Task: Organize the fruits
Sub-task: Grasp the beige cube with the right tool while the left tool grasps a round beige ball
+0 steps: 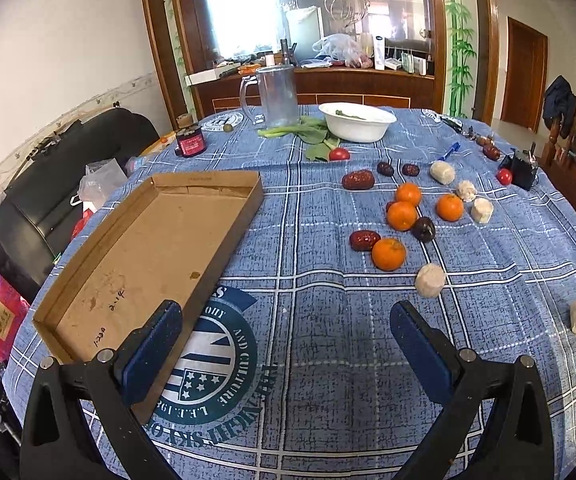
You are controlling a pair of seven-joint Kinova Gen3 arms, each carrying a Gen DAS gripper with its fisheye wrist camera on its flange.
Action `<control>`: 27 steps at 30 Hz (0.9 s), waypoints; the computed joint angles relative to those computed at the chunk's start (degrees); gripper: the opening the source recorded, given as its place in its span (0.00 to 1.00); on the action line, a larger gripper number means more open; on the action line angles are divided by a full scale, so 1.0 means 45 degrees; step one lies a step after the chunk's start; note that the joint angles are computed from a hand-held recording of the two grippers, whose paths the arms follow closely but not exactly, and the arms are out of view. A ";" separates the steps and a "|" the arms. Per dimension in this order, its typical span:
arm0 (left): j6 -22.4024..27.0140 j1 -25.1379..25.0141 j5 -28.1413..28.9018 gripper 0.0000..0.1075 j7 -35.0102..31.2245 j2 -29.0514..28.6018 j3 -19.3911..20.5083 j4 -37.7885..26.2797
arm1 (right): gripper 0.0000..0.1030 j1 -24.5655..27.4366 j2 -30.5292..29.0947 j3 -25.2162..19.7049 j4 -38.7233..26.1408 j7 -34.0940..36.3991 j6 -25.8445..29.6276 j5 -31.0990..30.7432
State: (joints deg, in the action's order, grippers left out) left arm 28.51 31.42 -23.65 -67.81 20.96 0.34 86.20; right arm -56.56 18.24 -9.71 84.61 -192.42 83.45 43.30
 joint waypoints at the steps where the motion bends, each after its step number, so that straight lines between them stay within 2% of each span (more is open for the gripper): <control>1: 0.0139 0.0002 0.0028 0.96 -0.0004 0.0074 0.0022 -0.0109 | 1.00 -0.0076 -0.0130 0.0144 0.0264 0.0148 -0.0265 -0.0144; 3: 0.0373 -0.0051 0.0151 0.96 -0.0113 0.0199 0.0134 -0.0288 | 0.99 -0.0405 -0.0146 0.0699 0.0397 0.0322 -0.0172 -0.0376; 4: 0.0502 -0.0045 0.0191 0.96 -0.0160 0.0276 0.0169 -0.0396 | 1.00 -0.0238 -0.0230 0.0639 0.0497 0.0137 -0.0230 -0.0462; 7: 0.0916 0.0107 0.0172 0.96 -0.0248 0.0488 0.0191 -0.0713 | 0.99 0.0811 -0.0498 0.0021 0.1019 -0.0250 -0.0932 -0.0620; 9: 0.1018 0.0173 0.0154 0.96 -0.0317 0.0538 0.0214 -0.0798 | 0.93 0.1297 -0.0352 0.0062 0.1017 0.0185 -0.1189 -0.1031; 11: 0.1110 0.0225 0.0145 0.96 -0.0402 0.0585 0.0235 -0.0881 | 0.75 0.1634 -0.0398 0.0085 0.1221 0.0414 -0.1792 -0.1255; 13: 0.1291 0.0235 0.0207 0.96 -0.0506 0.0663 0.0292 -0.1035 | 0.67 0.2023 -0.0417 0.0129 0.1398 0.0803 -0.2439 -0.1565; 15: 0.1673 0.0163 0.0418 0.96 -0.0739 0.0839 0.0437 -0.1391 | 0.54 0.2302 -0.0458 0.0188 0.1606 0.1043 -0.2996 -0.1804; 16: 0.1848 0.0113 0.0562 0.96 -0.0859 0.0934 0.0516 -0.1582 | 0.44 0.2448 -0.0470 0.0131 0.1684 0.1156 -0.3224 -0.1855; 18: 0.2242 -0.0027 0.0935 0.96 -0.1157 0.1157 0.0691 -0.2016 | 0.34 0.2273 -0.0451 0.0229 0.1724 0.1240 -0.3184 -0.1701; 22: 0.3484 -0.0268 0.1792 0.96 -0.2088 0.1903 0.1141 -0.3382 | 0.34 0.1964 -0.0713 0.0215 0.2099 0.0787 -0.3475 -0.0949; 27: 0.4875 -0.0312 0.3025 0.96 -0.3026 0.2835 0.1454 -0.5059 | 0.34 0.2031 -0.0792 0.0096 0.2230 0.0916 -0.3807 -0.0749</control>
